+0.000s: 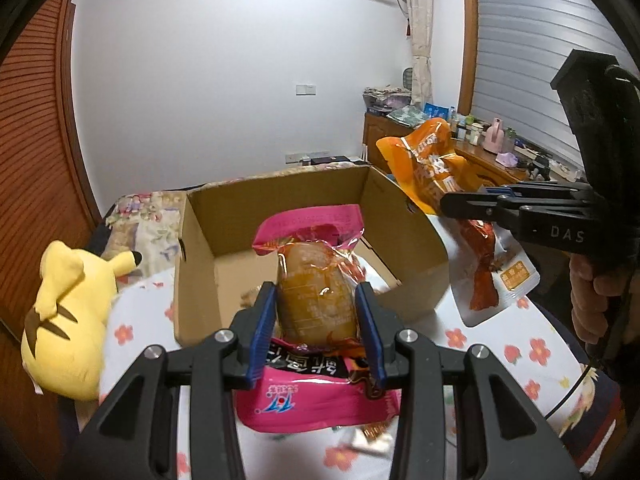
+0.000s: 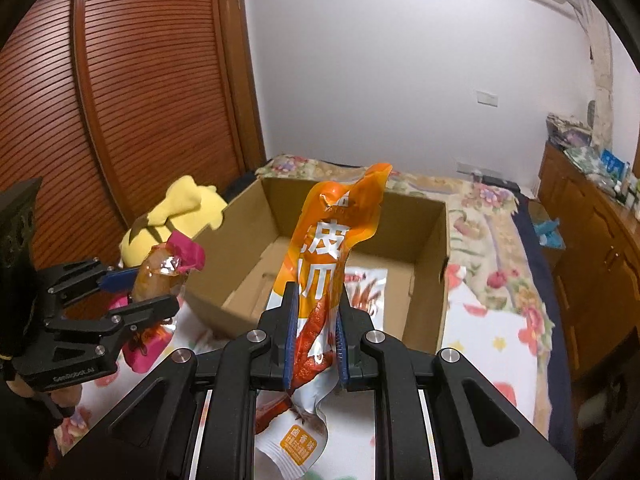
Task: Organize snacks
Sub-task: 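Lift both packets and carry them toward the cardboard box, then open both grippers over the box to drop the egg pack and orange packet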
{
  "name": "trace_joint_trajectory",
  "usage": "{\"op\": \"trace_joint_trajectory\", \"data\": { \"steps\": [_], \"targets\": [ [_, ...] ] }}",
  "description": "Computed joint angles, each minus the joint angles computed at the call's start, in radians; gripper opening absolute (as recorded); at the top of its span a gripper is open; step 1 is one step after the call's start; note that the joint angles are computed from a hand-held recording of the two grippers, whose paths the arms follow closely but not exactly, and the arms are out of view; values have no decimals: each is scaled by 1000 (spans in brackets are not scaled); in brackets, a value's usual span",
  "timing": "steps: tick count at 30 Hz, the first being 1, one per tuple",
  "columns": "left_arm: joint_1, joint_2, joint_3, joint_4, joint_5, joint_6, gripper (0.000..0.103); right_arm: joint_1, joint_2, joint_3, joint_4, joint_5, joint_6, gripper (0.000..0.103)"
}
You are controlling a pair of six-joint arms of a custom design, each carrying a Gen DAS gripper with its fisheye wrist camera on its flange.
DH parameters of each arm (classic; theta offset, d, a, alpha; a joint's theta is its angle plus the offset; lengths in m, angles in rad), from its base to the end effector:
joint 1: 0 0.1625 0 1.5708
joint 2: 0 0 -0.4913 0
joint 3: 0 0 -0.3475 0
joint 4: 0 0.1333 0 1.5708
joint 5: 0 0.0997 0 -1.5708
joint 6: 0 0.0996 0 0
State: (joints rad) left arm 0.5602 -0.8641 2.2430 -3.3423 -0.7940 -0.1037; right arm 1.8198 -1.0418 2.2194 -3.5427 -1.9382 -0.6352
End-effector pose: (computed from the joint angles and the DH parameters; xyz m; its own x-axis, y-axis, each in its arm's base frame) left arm -0.3195 -0.4402 0.1675 -0.6839 0.4084 -0.6046 0.7157 0.5361 -0.4476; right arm 0.2220 -0.4773 0.2716 -0.6764 -0.3882 0.6259 -0.7131 0.5576 -0.4249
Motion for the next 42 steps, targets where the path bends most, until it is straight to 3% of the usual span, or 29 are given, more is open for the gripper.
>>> {"op": "trace_joint_trajectory", "data": {
  "steps": [8,14,26,42],
  "targets": [
    [71,43,-92,20,-1,47,39,-43,43,-139,103,46,-13,14],
    [108,73,-143,34,-3,66,39,-70,86,-197,108,38,-30,14],
    [126,120,-193,60,1,66,41,-92,142,-208,66,-60,-91,14],
    [107,113,-169,56,13,57,42,-98,112,-179,104,-42,-68,15]
  ]
}}
